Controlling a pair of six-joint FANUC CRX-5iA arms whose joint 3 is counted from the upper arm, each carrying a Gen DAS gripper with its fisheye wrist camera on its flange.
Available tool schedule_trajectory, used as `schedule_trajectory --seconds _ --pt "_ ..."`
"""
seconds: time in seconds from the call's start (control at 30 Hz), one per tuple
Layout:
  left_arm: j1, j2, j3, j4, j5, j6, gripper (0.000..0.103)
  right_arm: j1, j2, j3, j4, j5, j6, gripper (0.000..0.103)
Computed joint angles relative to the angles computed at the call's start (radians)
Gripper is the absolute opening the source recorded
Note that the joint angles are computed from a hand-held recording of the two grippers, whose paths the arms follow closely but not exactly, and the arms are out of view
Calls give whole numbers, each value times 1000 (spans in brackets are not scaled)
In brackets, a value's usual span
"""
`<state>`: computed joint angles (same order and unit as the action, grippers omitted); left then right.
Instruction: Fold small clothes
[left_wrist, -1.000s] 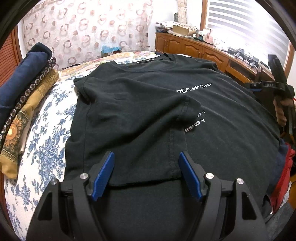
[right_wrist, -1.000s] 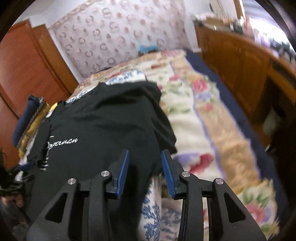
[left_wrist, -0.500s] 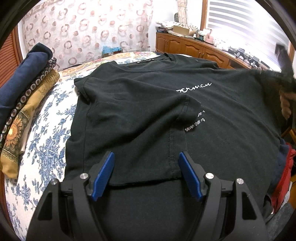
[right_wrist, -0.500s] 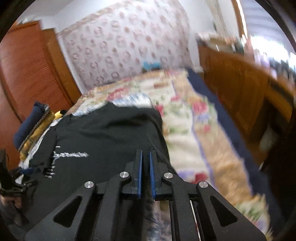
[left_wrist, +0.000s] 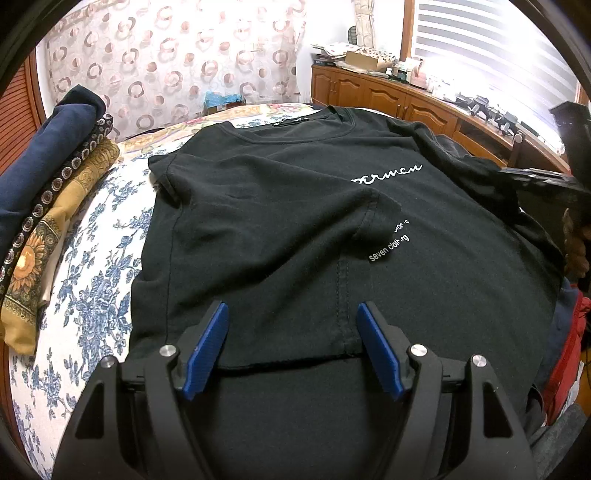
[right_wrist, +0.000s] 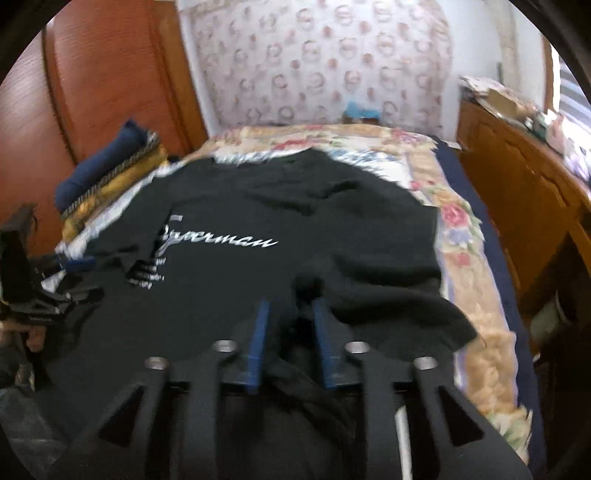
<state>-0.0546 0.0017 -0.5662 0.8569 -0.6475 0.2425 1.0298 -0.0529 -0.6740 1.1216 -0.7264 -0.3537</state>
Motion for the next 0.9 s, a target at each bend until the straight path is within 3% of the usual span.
schedule_trajectory --seconds 0.13,0.27,0.6,0.67,0.73,0.9 --pt "-1 0 0 0 1 0 73 54 -123 -107 72 -147 -161 56" --pt "-1 -1 -1 0 1 1 73 52 -199 -168 14 -215 -209 62" --pt "-1 -2 -2 1 1 1 73 -192 -220 -269 20 196 -310 62" --pt "-1 -2 -2 0 1 1 73 -243 -223 -284 60 275 -333 47" --pt "2 -6 -10 33 -4 -24 73 -287 -239 -301 164 331 -389 6" --pt "14 -59 -57 183 -6 -129 73 -159 -244 -221 78 117 -209 2"
